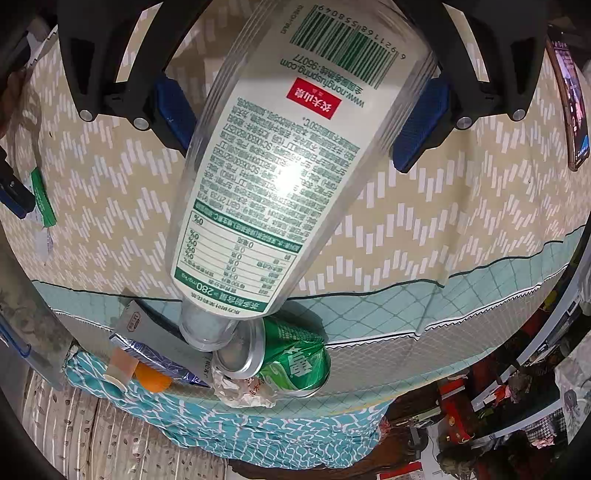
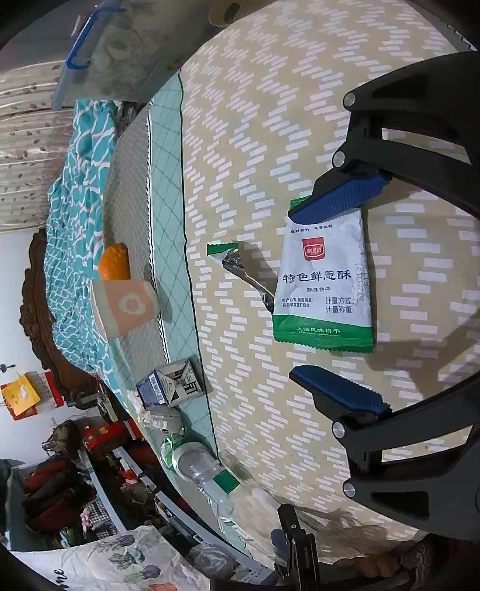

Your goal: Collect trash

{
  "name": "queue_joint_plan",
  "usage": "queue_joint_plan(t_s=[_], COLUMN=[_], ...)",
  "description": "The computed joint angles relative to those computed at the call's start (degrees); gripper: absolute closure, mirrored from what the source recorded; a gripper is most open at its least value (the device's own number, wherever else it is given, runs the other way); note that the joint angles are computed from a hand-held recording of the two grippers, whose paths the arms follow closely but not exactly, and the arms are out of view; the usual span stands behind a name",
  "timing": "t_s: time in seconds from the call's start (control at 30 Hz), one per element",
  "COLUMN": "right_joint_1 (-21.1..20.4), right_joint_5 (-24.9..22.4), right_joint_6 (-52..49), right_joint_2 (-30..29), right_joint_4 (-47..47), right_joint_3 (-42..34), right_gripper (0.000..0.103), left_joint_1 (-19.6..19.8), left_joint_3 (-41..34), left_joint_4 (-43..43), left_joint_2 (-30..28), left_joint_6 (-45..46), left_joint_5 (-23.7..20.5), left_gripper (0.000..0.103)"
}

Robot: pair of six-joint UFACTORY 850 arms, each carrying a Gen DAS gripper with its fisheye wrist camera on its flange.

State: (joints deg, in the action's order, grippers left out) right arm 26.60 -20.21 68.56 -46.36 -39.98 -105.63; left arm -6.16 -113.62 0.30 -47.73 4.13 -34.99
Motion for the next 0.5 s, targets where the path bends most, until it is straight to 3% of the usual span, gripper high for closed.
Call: queue_joint_plan(t_s=[0.5], right_joint_1=[-0.1], right_joint_5=[0.9], right_joint_6=[1.5], right_joint_2=[0.2], right_joint_4=[-0.3], right_joint_3=[0.5], right_gripper=[0.022], left_joint_1=[0.8], left_joint_3=[0.0], left_joint_4=[-3.5], left_joint_2=[-0.1], left_joint_6=[1.9], left_joint_5=[0.1], left_gripper=[0.008])
